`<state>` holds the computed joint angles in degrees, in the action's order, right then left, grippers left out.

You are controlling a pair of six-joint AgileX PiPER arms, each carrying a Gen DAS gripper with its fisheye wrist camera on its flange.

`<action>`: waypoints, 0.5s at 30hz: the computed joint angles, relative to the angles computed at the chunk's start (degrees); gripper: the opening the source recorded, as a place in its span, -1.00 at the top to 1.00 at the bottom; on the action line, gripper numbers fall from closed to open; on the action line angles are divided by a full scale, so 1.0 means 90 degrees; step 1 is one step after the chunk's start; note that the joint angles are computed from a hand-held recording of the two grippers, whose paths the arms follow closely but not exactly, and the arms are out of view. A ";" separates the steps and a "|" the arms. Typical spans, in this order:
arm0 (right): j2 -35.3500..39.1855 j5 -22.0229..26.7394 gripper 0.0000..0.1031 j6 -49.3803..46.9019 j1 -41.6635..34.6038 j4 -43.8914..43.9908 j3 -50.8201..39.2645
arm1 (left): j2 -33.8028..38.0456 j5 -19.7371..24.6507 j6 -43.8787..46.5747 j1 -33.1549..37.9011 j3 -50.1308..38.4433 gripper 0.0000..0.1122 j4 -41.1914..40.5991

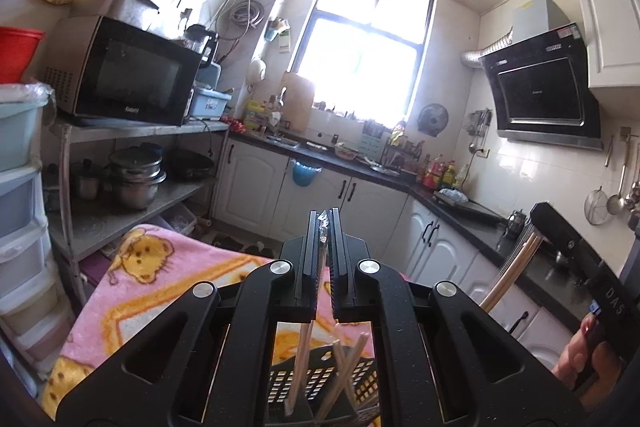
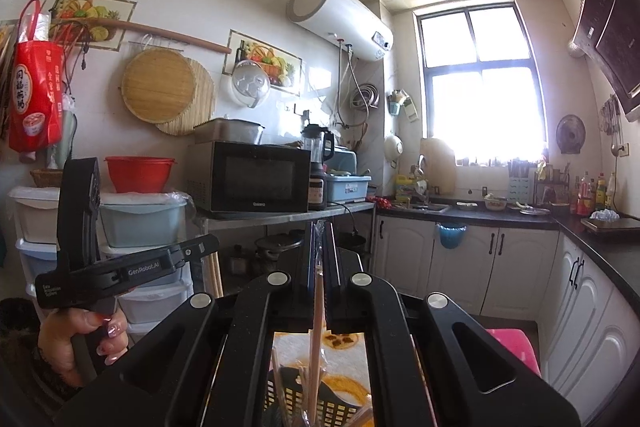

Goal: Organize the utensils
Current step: 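Lower both chopsticks into the basket from above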

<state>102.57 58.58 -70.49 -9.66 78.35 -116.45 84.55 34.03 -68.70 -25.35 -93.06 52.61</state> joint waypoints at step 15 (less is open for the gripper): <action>0.0458 -0.0610 0.93 -0.0084 0.0413 -0.0376 0.0065 | 0.0247 -0.0564 -0.0401 0.0343 0.0584 0.96 -0.0056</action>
<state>106.68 53.09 -71.24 -5.94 74.97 -115.87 86.77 28.95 -72.31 -22.26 -87.81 52.11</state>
